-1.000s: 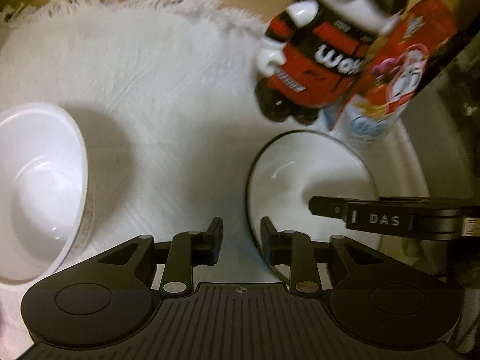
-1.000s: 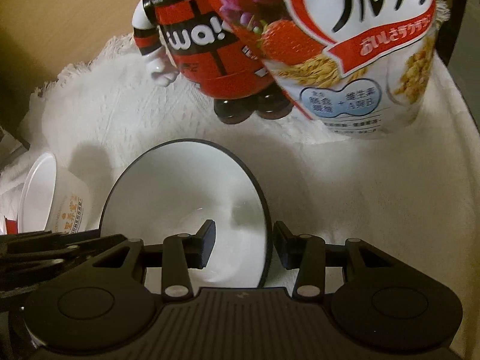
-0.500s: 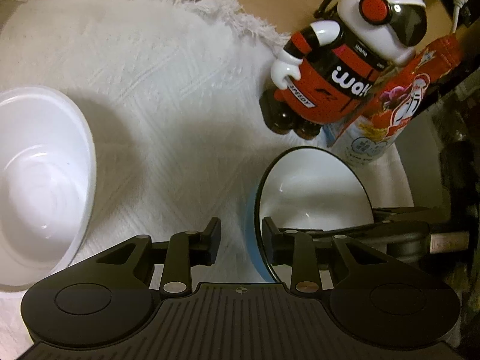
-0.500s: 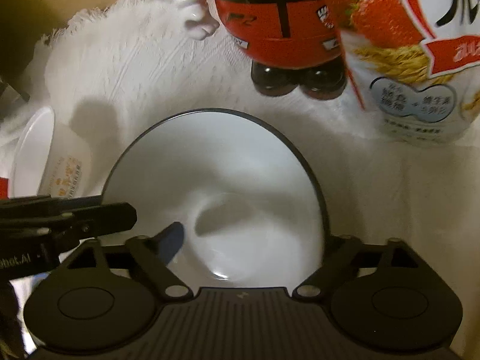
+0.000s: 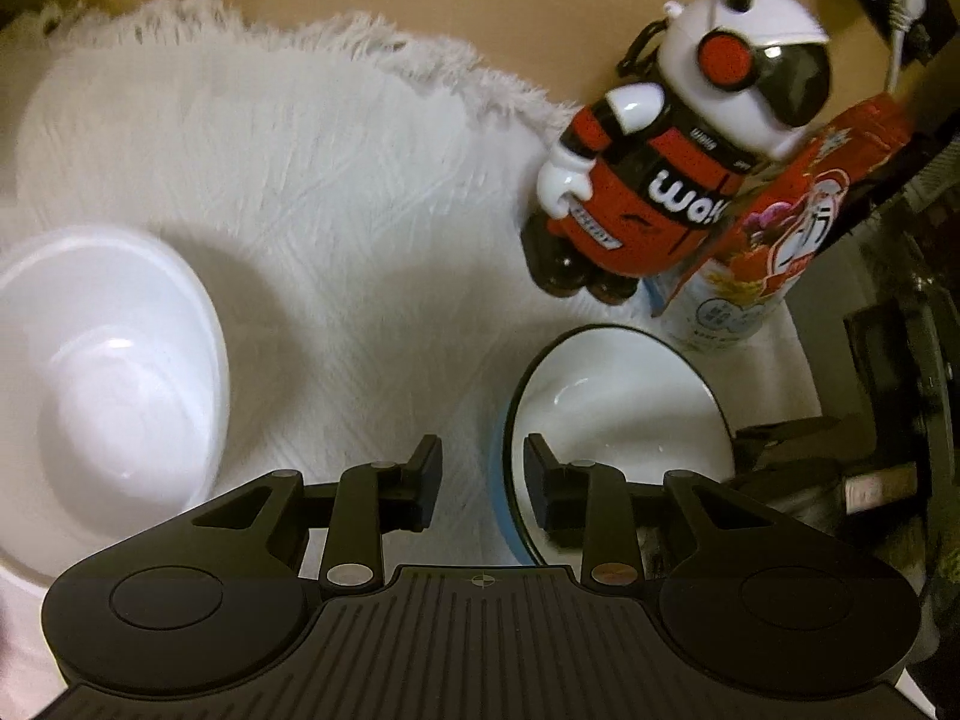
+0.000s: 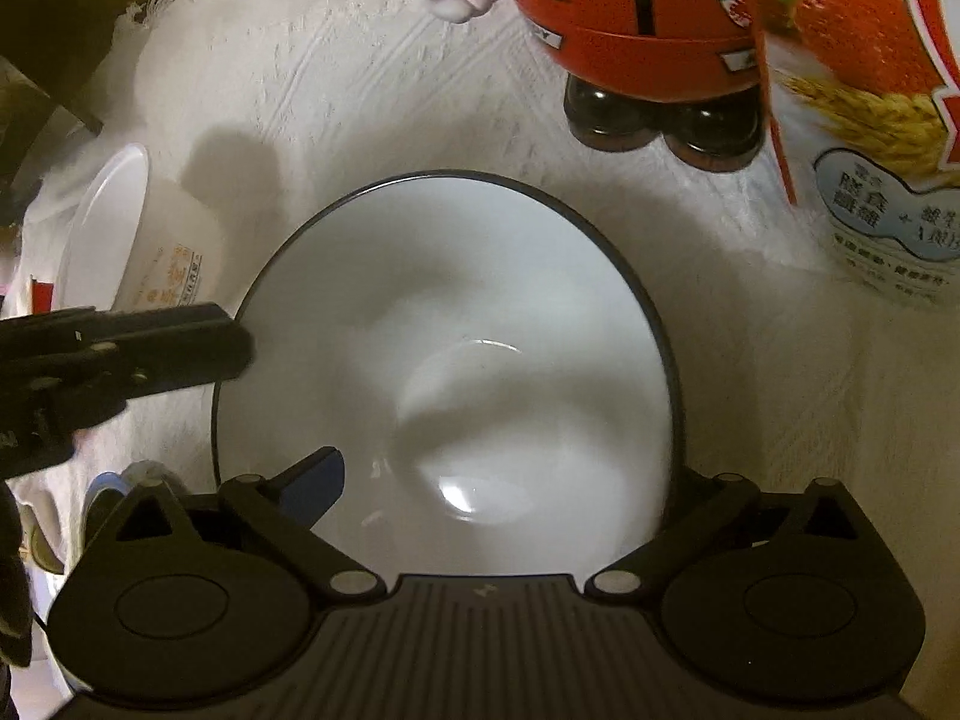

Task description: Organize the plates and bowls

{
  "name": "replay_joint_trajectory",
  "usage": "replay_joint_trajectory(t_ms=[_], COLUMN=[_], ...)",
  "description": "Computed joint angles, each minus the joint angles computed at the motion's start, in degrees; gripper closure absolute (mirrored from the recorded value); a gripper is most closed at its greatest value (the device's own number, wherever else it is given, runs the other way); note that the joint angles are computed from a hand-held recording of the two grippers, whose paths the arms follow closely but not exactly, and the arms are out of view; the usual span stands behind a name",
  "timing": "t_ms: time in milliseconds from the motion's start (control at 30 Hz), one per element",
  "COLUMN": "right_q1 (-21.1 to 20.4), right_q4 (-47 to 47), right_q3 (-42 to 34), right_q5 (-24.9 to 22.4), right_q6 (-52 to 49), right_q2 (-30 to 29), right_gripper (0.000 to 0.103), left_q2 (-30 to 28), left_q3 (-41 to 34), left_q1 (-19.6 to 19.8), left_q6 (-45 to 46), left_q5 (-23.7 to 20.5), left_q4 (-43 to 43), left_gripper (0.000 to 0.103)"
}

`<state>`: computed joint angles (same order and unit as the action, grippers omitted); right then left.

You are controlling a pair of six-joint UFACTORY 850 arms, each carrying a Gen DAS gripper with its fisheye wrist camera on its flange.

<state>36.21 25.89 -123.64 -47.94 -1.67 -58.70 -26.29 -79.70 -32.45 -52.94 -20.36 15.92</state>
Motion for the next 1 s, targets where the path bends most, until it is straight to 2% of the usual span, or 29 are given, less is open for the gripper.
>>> replay_joint_trajectory(t_ms=[33,133,200,267,400,467,567,667,800,1000], right_q1=[-0.1,0.6,1.2,1.4,1.7,1.1,0.3,0.3,0.4,1.3], right_q4=[-0.8,-7.5,-11.3,-12.7,-13.5,-10.7,-1.9,1.5,1.3,-3.2], right_q3=[1.6,9.5,11.4,11.8,13.1,15.2,15.9,14.8,14.2,14.7], right_q5=[1.9,11.9,14.3,14.2,14.5,15.1,14.2,12.9,13.3,14.5], right_q6=[1.7,5.5,8.6,10.6,15.1,14.4,8.7,6.9,7.2,10.4], right_q2=[1.2,6.9,8.6,9.1,9.4,10.0,9.6,8.3,7.7,8.3], right_gripper=[0.018,0.018,0.020,0.033,0.049,0.057,0.057,0.057,0.057,0.060], left_q2=[0.2,-0.3,-1.8,-3.1,-5.1,-6.0,-7.6,-8.8,-10.3,-11.7], left_q3=[-0.1,-1.1,-2.4,-3.4,-4.7,-5.4,-7.1,-8.6,-10.2,-13.1], left_q1=[-0.1,-0.1,0.1,0.2,0.2,0.3,0.4,0.3,0.4,-0.4], left_q6=[-0.7,-1.2,0.2,2.1,4.7,7.1,12.9,13.4,14.5,11.9], left_q5=[-0.5,-2.0,-2.9,-3.0,-1.9,-1.8,-2.7,-4.1,-5.7,-10.9], left_q4=[1.5,3.0,1.7,-0.9,-4.0,-6.4,-12.0,-12.1,-13.1,-10.2], left_gripper=[0.071,0.071,0.069,0.069,0.069,0.069,0.067,0.068,0.070,0.072])
